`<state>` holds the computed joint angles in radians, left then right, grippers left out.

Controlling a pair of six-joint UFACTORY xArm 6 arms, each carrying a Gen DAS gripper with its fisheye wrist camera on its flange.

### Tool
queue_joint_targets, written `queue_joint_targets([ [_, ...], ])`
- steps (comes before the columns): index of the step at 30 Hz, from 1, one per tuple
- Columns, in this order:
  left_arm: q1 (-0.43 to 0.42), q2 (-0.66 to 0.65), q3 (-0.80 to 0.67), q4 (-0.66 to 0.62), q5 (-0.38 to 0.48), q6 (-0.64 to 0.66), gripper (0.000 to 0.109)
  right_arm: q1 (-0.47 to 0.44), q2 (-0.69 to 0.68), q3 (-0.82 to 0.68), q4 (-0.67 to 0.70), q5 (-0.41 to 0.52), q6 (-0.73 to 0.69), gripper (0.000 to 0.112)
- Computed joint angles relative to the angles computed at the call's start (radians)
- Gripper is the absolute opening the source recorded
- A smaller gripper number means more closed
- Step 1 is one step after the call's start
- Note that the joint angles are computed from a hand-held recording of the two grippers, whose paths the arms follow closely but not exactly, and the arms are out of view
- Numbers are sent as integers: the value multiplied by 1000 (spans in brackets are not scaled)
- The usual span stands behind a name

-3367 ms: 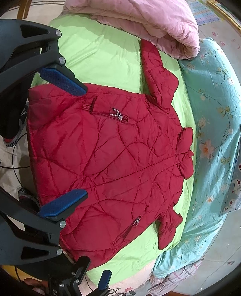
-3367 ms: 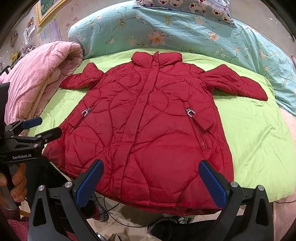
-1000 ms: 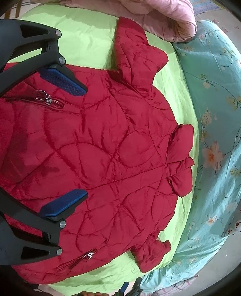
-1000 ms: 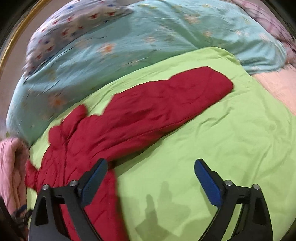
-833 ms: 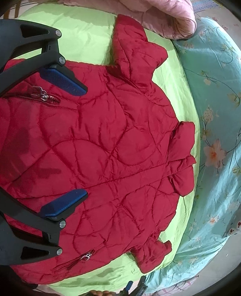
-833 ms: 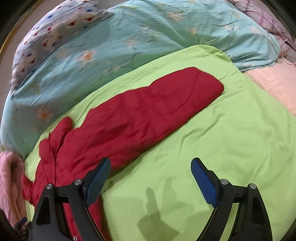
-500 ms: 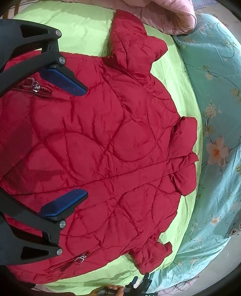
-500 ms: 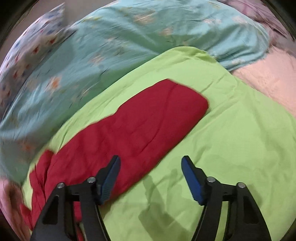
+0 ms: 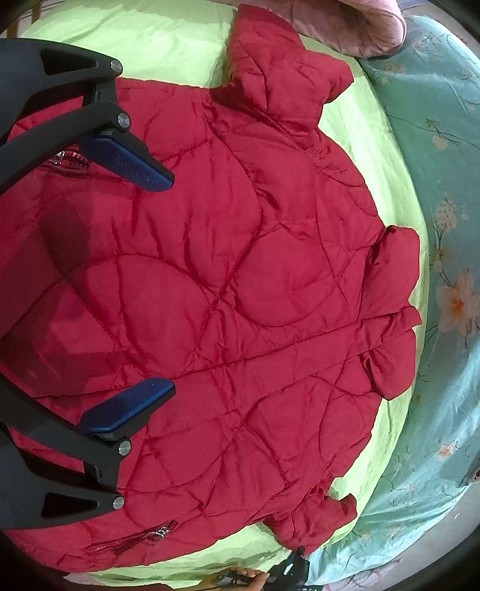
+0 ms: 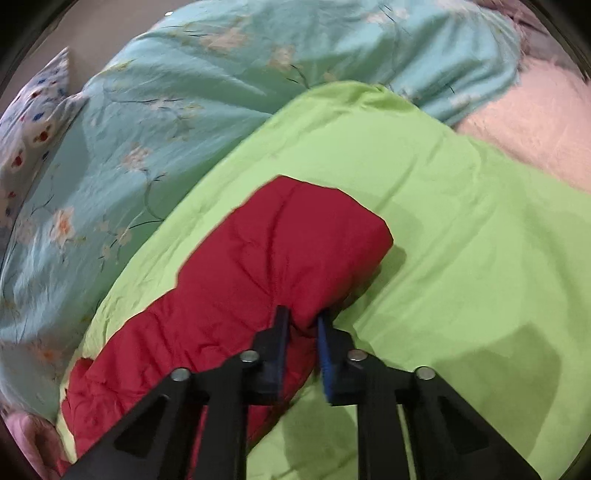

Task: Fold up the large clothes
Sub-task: 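Close the right gripper on the sleeve cuff, then lift the sleeve and fold it across the jacket body toward the left gripper, then open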

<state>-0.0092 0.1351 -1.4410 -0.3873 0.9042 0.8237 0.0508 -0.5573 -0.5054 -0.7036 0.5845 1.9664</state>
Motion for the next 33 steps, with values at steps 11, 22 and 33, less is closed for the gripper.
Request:
queue_joint_targets([
  [11,29,-19,0,-55,48,40,101,157,42,-226,-117,58,-65,6],
  [22,116,45,-118,-116,118,31,101,334,378,-634,-178,-125,-82,6],
  [33,212,137,-284,-198,275,25,101,447,852,-1138,181,-262,-454,6],
])
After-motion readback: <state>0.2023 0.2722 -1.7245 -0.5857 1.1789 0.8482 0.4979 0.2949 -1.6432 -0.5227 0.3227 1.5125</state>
